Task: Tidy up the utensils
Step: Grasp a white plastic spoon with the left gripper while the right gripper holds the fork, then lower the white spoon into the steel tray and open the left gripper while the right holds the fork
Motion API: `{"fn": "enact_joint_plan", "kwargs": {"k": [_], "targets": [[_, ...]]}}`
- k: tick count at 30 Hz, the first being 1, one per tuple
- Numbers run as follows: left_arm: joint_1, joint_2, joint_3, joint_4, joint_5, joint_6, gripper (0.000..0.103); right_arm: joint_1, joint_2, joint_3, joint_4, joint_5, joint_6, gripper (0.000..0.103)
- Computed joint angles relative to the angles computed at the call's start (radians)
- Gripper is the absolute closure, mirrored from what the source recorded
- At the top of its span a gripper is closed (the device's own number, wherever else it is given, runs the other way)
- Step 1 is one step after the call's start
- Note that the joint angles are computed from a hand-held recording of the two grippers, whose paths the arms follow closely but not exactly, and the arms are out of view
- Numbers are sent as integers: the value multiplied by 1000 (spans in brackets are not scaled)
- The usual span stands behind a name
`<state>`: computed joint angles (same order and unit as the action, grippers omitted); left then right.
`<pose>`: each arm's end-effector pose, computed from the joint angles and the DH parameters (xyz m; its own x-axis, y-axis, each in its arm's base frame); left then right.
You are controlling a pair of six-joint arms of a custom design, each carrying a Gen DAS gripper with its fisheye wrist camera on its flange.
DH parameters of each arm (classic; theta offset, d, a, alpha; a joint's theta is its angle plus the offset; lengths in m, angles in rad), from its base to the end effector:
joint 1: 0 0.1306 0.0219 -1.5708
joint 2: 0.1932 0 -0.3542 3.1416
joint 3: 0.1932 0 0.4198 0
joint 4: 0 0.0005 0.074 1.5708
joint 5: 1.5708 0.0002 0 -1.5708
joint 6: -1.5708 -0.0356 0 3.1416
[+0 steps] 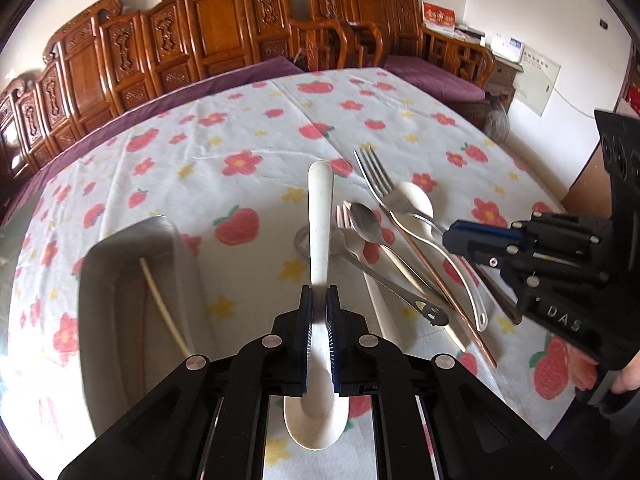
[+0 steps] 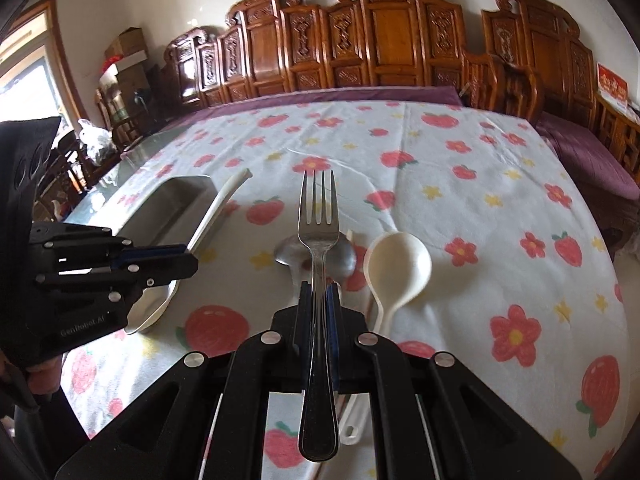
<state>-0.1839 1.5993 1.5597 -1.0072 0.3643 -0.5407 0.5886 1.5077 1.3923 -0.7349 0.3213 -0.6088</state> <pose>0.5607 -0.1177 0.3665 -0.5516 0.5918 -0.5878 0.7349 0.6781 -0.0069 0.4688 0.2988 0.3523 -0.7149 0.1752 -0.6769 0.0675 0.9809 0.1826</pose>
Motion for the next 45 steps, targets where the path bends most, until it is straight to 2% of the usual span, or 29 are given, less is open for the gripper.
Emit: {"fn": "enact_joint_plan", "kwargs": {"k": [9, 17, 24, 34, 37, 41, 45], "targets": [[52, -6, 44, -15, 34, 5, 97, 39, 32, 52, 10, 8, 36, 94], [114, 67, 128, -25, 13, 35, 97, 57, 57, 82, 0, 3, 53, 94], [153, 150, 184, -51, -57, 51, 97, 70, 71, 100, -11, 14, 60, 94], [159, 196, 184, -55, -143, 47, 96, 81, 79, 114, -23, 28, 70, 94], [163, 193, 181, -58, -130, 46, 96, 81, 86, 119, -33, 24, 72, 94], [170, 175, 169, -50, -107, 43, 88, 82, 98, 129, -47, 21, 78, 94], [194, 133, 143, -43, -50, 44, 87, 82, 118, 157, -71, 20, 81, 94]]}}
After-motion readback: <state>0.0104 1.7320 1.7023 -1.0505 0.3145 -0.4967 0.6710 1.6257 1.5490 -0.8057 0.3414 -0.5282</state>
